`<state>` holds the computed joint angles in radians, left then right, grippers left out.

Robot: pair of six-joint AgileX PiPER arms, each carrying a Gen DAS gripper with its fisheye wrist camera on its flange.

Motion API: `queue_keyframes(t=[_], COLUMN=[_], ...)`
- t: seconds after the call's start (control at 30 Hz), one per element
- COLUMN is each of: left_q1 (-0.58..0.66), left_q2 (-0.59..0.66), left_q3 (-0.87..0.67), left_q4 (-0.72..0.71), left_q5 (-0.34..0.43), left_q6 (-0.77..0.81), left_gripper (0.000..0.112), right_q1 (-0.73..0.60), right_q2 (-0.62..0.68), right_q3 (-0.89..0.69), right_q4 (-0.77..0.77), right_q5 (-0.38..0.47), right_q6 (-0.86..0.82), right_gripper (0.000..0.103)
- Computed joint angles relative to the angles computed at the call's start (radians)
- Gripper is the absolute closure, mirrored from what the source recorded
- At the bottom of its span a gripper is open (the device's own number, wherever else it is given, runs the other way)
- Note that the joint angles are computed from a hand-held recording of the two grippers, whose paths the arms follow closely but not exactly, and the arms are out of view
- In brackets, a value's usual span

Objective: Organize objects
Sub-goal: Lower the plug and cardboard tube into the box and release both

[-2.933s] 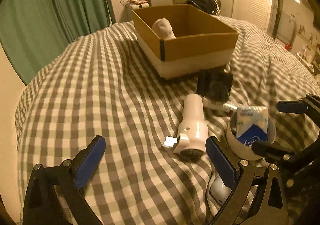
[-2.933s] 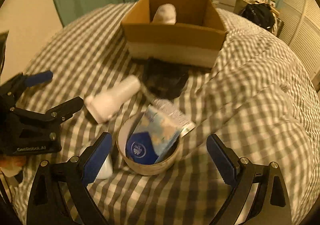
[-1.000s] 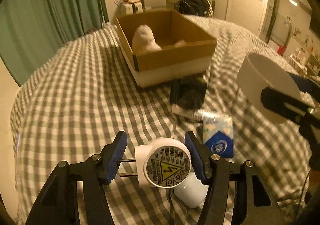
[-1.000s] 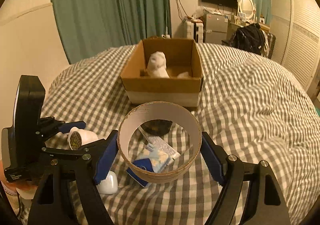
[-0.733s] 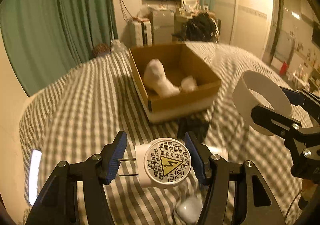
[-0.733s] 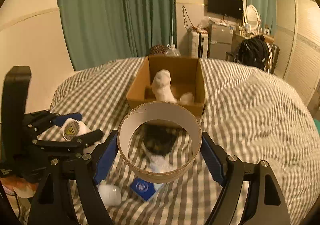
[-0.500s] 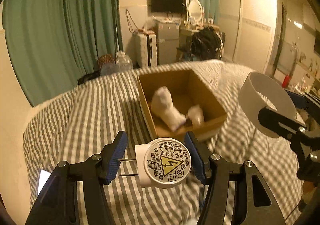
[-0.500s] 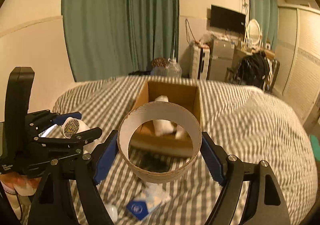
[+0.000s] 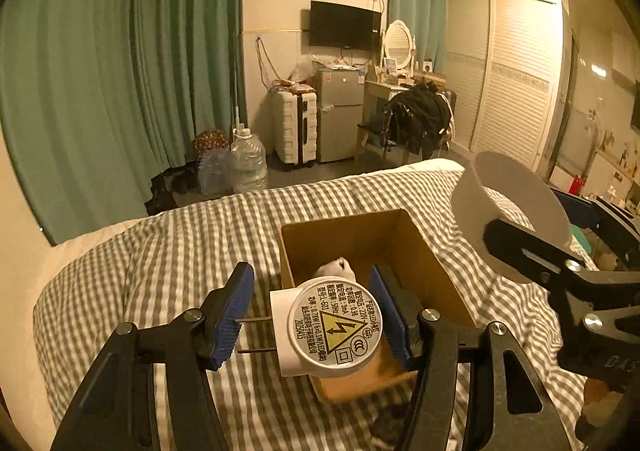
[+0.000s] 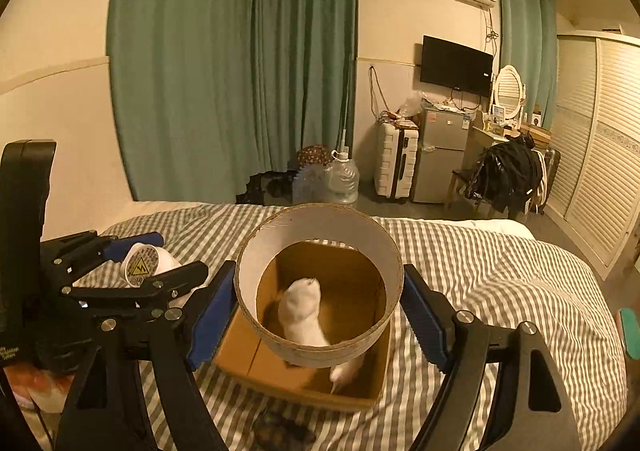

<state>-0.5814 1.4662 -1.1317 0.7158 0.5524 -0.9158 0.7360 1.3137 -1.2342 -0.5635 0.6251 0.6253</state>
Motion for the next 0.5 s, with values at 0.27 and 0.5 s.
queue_keyframes(t=[0.27, 0.5], left_q1=[0.121, 0.174], left_q2=[0.162, 0.204], left_q3=[-0.069, -0.033], left_q4=[-0.209, -0.516], left_q5=[-0.152, -0.295], left_q6=[0.232, 0.548], left_gripper=[0.051, 0.055], right_q1=[-0.151, -0.22], right_q2=[0.237, 0.405], right_q3=[-0.149, -0.202], right_q4=[0.145, 0.22], right_q5=[-0.078, -0.105], right_q6=[-0.097, -0.085], right_gripper=[0.024, 0.024])
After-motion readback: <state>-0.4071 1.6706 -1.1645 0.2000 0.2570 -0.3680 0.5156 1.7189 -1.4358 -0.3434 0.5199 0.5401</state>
